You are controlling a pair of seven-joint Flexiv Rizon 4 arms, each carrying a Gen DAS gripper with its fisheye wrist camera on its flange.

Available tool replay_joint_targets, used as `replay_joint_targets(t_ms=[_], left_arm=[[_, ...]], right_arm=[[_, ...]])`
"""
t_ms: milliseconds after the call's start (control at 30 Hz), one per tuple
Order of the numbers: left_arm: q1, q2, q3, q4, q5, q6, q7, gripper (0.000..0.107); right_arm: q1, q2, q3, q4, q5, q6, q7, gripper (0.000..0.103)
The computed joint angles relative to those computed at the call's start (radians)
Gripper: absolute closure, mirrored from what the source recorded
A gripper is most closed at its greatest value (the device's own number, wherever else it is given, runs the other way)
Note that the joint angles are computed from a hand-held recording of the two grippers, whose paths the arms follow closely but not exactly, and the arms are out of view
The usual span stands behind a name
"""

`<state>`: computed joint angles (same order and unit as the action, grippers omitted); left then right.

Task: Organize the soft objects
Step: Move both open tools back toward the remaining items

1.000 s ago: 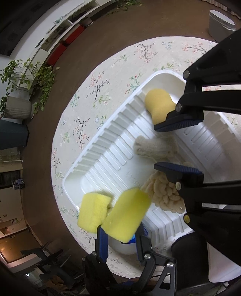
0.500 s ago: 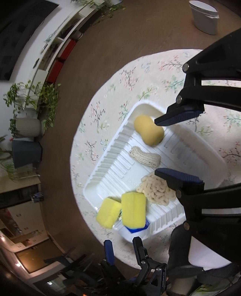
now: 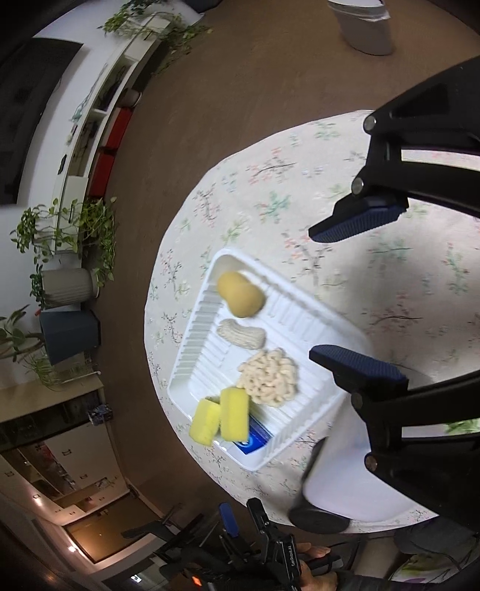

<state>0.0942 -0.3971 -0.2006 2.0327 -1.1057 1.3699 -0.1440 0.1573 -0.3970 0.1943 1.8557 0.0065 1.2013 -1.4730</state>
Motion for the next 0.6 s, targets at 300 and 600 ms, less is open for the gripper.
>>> replay_joint_targets(t_ms=[300, 600], left_arm=[[-0.051, 0.101, 0.023, 0.169, -0.262, 0.061, 0.224, 0.031], [-0.197, 0.237, 0.115, 0.317, -0.526, 0.053, 0.416, 0.031]], right_arm=[[-0.005, 0.112, 0.031, 0.195, 0.062, 0.113, 0.011, 0.038], [-0.001, 0.199, 0.145, 0.384, 0.25, 0.274, -0.032, 0.033]])
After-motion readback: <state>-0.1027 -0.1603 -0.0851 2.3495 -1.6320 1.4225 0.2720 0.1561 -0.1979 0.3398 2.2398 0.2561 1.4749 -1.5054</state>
